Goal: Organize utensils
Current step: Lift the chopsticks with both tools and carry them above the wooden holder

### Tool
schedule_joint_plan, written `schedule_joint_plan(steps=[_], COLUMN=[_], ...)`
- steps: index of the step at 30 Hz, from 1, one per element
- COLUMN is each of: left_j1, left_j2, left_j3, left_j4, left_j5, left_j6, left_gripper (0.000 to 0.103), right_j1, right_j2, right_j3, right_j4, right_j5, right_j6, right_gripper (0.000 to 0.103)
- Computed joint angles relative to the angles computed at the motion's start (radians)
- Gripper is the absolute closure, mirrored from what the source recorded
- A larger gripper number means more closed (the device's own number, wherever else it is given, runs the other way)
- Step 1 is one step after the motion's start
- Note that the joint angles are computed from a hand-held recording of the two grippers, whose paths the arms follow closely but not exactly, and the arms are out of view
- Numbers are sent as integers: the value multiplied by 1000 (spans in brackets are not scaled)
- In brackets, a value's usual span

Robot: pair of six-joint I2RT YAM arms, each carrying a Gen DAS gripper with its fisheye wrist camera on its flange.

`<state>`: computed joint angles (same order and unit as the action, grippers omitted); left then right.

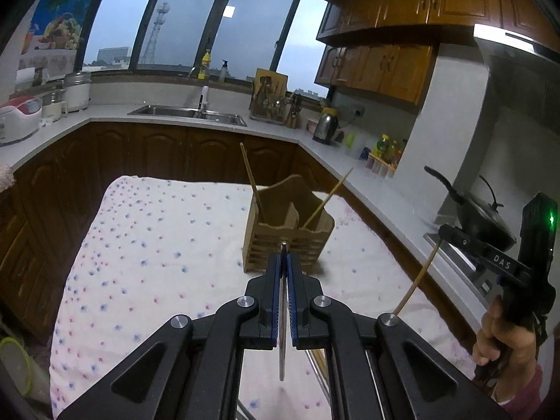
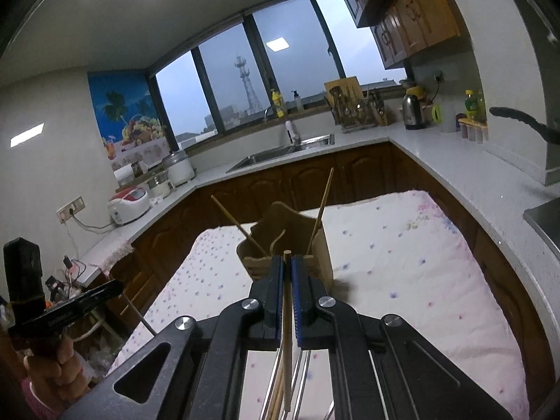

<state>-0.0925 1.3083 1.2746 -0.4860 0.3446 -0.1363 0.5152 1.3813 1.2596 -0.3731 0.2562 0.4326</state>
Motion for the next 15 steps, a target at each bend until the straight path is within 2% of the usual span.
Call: schedule_joint_plan(steps=[10, 15], left_j1=[37, 39], left_j2=[82, 182], left_j3=[47, 144], left_j4=[130, 182], left_j5=[35, 25], left_j6=[-51, -74], left_gripper=[101, 101], right_j1=[-58, -95], right_j2=[91, 168], right_j3=[103, 199], right_j4=[71, 117], right_j5=[-14, -37], right_j6=[-22, -32], right_gripper=[98, 98])
